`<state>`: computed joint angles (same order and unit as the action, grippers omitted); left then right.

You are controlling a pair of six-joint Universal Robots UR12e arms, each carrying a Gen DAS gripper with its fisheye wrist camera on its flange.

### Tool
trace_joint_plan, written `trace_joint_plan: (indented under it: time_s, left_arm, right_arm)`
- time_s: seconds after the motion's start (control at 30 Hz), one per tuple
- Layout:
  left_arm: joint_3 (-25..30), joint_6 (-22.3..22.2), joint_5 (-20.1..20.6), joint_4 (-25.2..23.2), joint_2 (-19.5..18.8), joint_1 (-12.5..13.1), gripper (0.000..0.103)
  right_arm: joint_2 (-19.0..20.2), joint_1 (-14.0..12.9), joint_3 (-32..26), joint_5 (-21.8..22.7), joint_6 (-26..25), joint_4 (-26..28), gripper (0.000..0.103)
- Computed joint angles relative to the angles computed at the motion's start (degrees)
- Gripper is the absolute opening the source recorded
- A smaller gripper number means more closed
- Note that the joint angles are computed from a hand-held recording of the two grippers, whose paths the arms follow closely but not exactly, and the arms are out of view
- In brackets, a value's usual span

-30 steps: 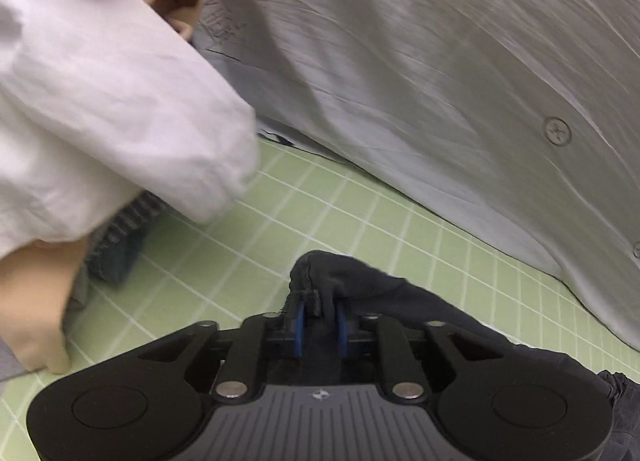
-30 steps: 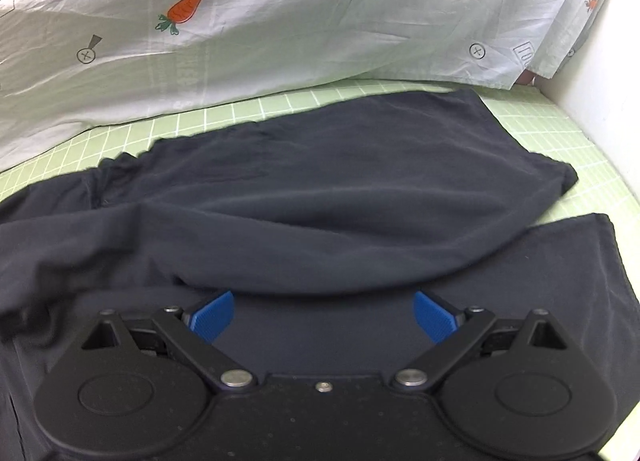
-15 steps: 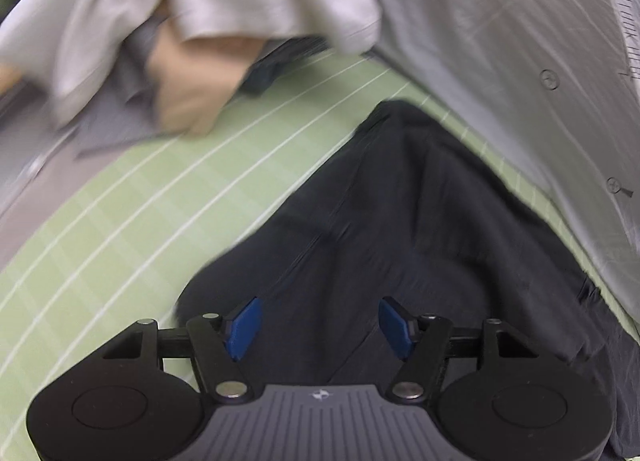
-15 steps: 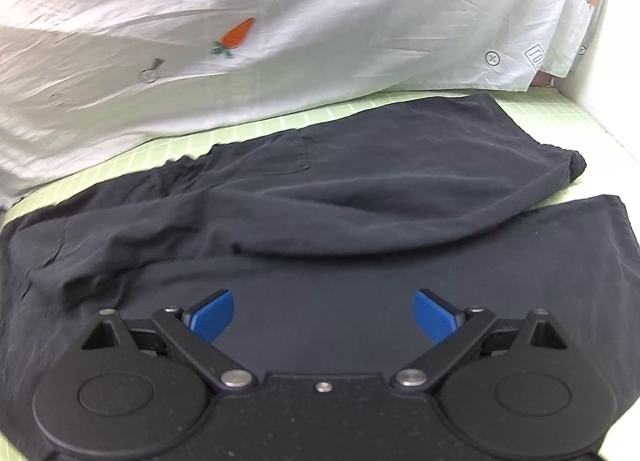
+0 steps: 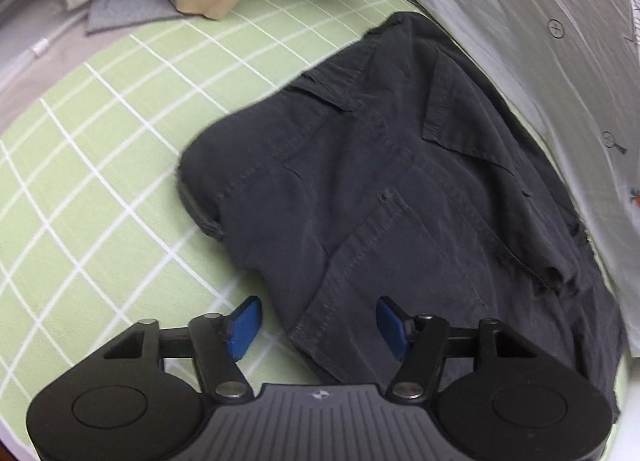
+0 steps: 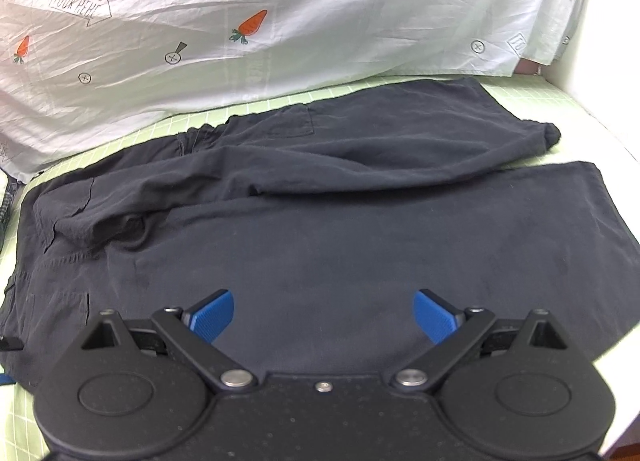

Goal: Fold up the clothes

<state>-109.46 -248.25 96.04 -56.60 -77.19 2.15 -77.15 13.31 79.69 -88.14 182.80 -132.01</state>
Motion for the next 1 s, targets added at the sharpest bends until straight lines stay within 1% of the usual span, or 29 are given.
trace_joint_plan:
  time_s: [0.03, 0.2, 0.3, 0.4, 0.53, 0.57, 0.63, 0.7, 0.77, 0.83, 0.9, 0.97, 1.0]
  left_arm:
    - [-0.3, -0.1, 0.3, 0.4, 0.2, -0.1, 0.021]
    - [-2.0, -1.0, 1.8, 2.1, 1.6, -0.8, 0.02]
    - [-3.3, -3.4, 3.3, 1.4, 3.8, -1.2, 0.019]
    - [-4.0, -7.1, 6.0, -1.6, 5.7, -2.1, 0.019]
    - [-3.3, -9.6, 10.1, -6.6, 6.7, -4.2, 0.02]
    - [-2.8, -10.4, 11.0, -7.5, 6.6, -4.8, 0.024]
    - [-1.9, -12.0, 12.6, -9.4, 6.3, -6.0, 0.024]
    - [-0.2, -13.9, 15.4, -11.6, 5.6, -7.7, 0.035]
    - [1.6, -16.1, 18.7, -13.0, 4.4, -9.9, 0.057]
    - [3.3, -18.0, 21.3, -13.0, 3.1, -11.7, 0.063]
    - [5.3, -18.6, 22.6, -12.3, 1.3, -13.1, 0.068]
    - [7.1, -18.1, 23.7, -11.2, -0.8, -14.3, 0.076]
    - [8.1, -17.2, 24.1, -10.4, -2.0, -14.8, 0.078]
  right_arm:
    - [-0.4, 0.0, 0.4, 0.0, -0.1, 0.1, 0.098]
    - [-2.3, 0.0, 2.6, 0.3, -0.5, -0.3, 0.098]
    - [-3.1, -0.2, 3.4, 1.2, -0.8, -0.3, 0.098]
    - [-3.5, -0.6, 3.8, 2.5, -1.5, -0.4, 0.098]
    - [-4.0, -1.8, 4.3, 4.7, -3.2, -0.7, 0.098]
    - [-4.1, -2.2, 4.4, 5.3, -3.5, -0.8, 0.098]
    - [-4.2, -3.0, 4.6, 6.4, -3.7, -0.9, 0.098]
    - [-4.3, -4.1, 4.7, 7.9, -3.6, -1.3, 0.1]
    - [-4.4, -5.3, 5.0, 9.6, -3.6, -1.9, 0.103]
    - [-4.4, -7.0, 4.7, 11.8, -4.2, -1.7, 0.103]
    - [-4.0, -8.3, 4.1, 12.5, -4.3, -1.9, 0.103]
    - [-3.6, -9.6, 3.4, 12.8, -4.1, -2.3, 0.103]
    - [-3.4, -10.2, 3.1, 13.0, -4.1, -2.5, 0.103]
